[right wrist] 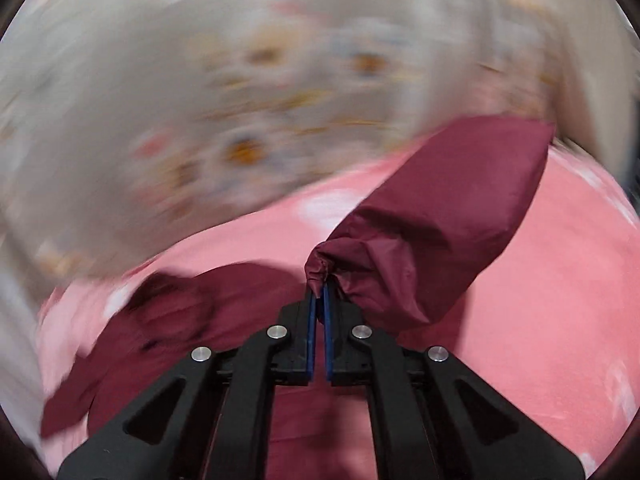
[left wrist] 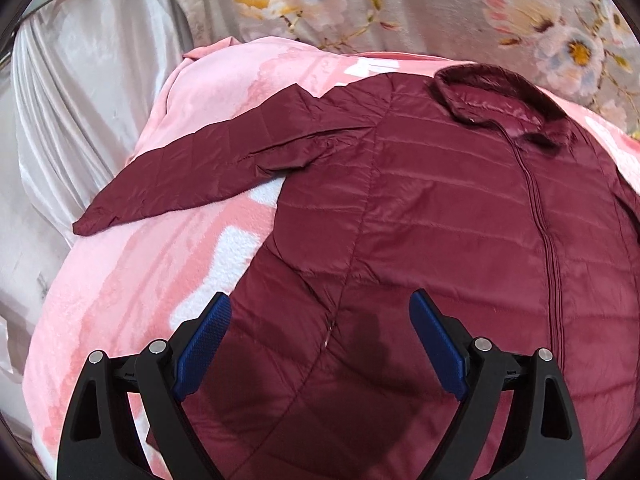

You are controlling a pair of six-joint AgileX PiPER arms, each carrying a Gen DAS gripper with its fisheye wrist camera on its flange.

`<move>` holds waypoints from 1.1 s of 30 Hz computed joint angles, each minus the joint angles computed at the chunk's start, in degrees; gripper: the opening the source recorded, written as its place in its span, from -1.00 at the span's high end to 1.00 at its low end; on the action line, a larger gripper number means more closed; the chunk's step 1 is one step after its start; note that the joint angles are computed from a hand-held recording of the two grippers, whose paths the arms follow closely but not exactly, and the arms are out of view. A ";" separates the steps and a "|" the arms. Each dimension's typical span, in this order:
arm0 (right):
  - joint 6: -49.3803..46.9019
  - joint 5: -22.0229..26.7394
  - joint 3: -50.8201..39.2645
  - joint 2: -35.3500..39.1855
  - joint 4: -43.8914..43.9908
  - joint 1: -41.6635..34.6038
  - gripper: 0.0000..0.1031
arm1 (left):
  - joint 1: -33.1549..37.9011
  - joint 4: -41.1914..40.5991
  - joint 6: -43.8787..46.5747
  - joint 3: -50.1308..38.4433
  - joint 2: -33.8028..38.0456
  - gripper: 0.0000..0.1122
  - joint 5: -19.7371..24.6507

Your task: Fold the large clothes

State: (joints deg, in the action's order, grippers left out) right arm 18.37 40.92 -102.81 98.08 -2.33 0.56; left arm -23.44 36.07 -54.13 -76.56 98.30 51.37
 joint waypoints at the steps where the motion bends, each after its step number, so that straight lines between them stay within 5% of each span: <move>1: -2.94 0.45 -1.65 1.98 1.86 4.43 0.96 | 0.60 -0.65 0.38 -0.47 0.10 -0.56 -0.29; 5: -11.90 1.62 -3.90 9.96 9.35 14.25 0.86 | 3.06 -4.04 2.96 -2.53 0.33 -0.57 -1.45; 8: -12.42 -0.86 1.46 10.93 10.04 17.98 0.52 | 6.59 -11.25 8.78 -4.56 0.36 -0.57 -4.13; 12: -16.28 -7.95 13.06 3.81 20.20 12.59 -0.06 | 9.74 -19.48 15.19 -8.06 2.21 -0.57 -6.98; 20: -11.46 -2.10 13.15 5.06 28.08 -7.48 -0.18 | 12.59 -36.22 24.89 -26.28 18.72 -0.57 -2.70; 25: -8.39 -2.38 10.22 10.84 28.50 -10.02 -0.18 | 13.40 -36.52 20.29 -27.40 21.47 -0.37 -3.27; 26: -8.50 -2.23 9.25 11.83 29.34 -10.38 -0.18 | 12.98 -35.46 19.73 -28.11 21.65 -0.09 -2.64; 27: -7.89 -2.02 6.96 13.90 30.76 -10.75 -0.12 | 12.95 -35.64 20.65 -28.90 21.93 0.50 -2.01; 28: -7.28 -2.23 5.70 15.12 31.88 -10.75 -0.01 | 13.19 -37.87 23.38 -29.95 22.41 0.81 -1.25; 30: -6.69 -0.40 1.73 17.87 33.10 -11.20 0.92 | 13.07 -39.04 25.01 -30.16 21.98 0.99 -0.59; 33: -8.24 -5.00 7.33 11.06 30.43 -9.72 0.98 | 12.11 -37.94 27.53 -24.55 17.13 1.00 -3.64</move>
